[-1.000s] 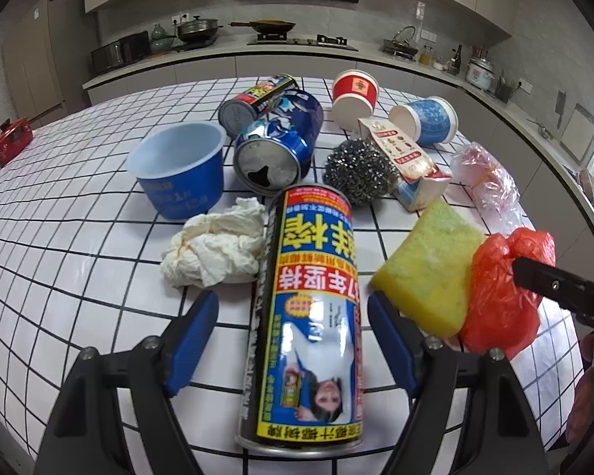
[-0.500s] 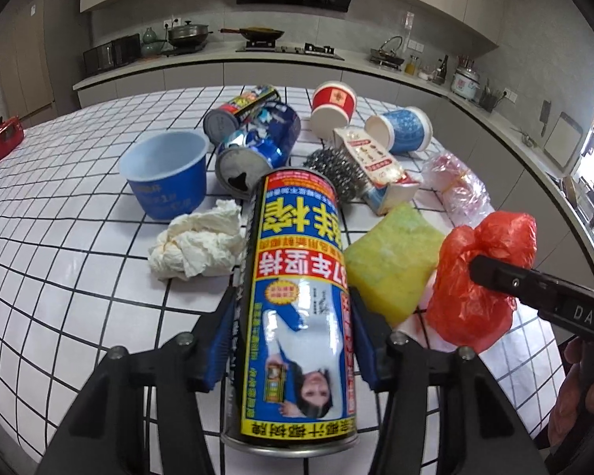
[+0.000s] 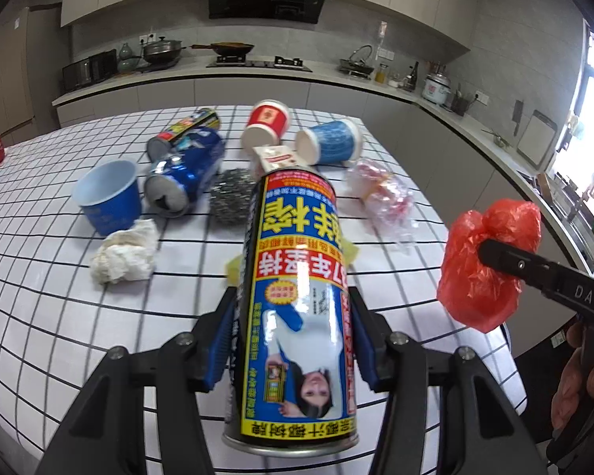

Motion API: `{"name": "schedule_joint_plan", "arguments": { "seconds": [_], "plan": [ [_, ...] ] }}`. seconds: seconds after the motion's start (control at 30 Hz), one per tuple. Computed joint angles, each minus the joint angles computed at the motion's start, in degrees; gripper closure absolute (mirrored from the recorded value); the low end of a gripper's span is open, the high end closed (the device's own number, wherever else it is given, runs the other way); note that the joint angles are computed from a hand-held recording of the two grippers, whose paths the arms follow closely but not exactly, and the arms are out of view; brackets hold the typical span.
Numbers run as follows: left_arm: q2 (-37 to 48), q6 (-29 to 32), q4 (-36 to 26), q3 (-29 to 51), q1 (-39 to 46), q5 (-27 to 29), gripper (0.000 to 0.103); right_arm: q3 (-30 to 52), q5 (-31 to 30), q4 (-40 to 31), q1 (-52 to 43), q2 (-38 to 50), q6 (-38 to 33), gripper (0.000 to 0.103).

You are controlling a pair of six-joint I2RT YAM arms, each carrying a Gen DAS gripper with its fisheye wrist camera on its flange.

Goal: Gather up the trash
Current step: 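Lift the spray can and red bag and carry both over the bin, then open the right tool over the bin while the left tool drops the spray can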

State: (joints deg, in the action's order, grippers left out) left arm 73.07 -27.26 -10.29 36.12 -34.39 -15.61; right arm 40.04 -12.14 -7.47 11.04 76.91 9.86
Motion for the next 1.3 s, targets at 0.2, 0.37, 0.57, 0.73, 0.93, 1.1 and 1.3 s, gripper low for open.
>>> {"name": "schedule_joint_plan", "arguments": {
  "seconds": [0.2,0.37,0.57,0.73,0.93,1.1,1.3],
  "plan": [
    [10.1,-5.0,1.0,7.8,-9.1,-4.2,0.049,-1.3,-6.6,-3.2,-15.0,-3.0,-7.9,0.061],
    [20.6,-9.7,-0.8,18.3,-16.8,-7.8,0.049,2.4,-13.4,-6.4,-31.9,3.2,-18.5,0.061],
    [34.7,-14.2,-5.3,34.4,-23.7,-9.9,0.049,12.7,-19.1,-13.1,-48.0,17.2,-32.0,0.061],
    [44.7,-18.1,-9.9,46.3,-27.4,-11.2,0.049,20.1,-20.3,-16.8,-53.6,27.4,-39.7,0.058],
    [51.6,-23.2,-14.4,54.7,-30.4,-12.3,0.049,26.6,-17.5,-17.7,-55.9,37.2,-45.0,0.025],
    [58.0,-25.2,-16.5,61.3,-31.8,-12.6,0.049,31.7,-19.8,-21.2,-60.3,40.1,-47.6,0.025],
    [70.8,-28.9,-19.2,74.7,-33.3,-9.8,0.049,35.3,-19.0,-22.6,-61.9,42.9,-49.1,0.025]
  ]
}}
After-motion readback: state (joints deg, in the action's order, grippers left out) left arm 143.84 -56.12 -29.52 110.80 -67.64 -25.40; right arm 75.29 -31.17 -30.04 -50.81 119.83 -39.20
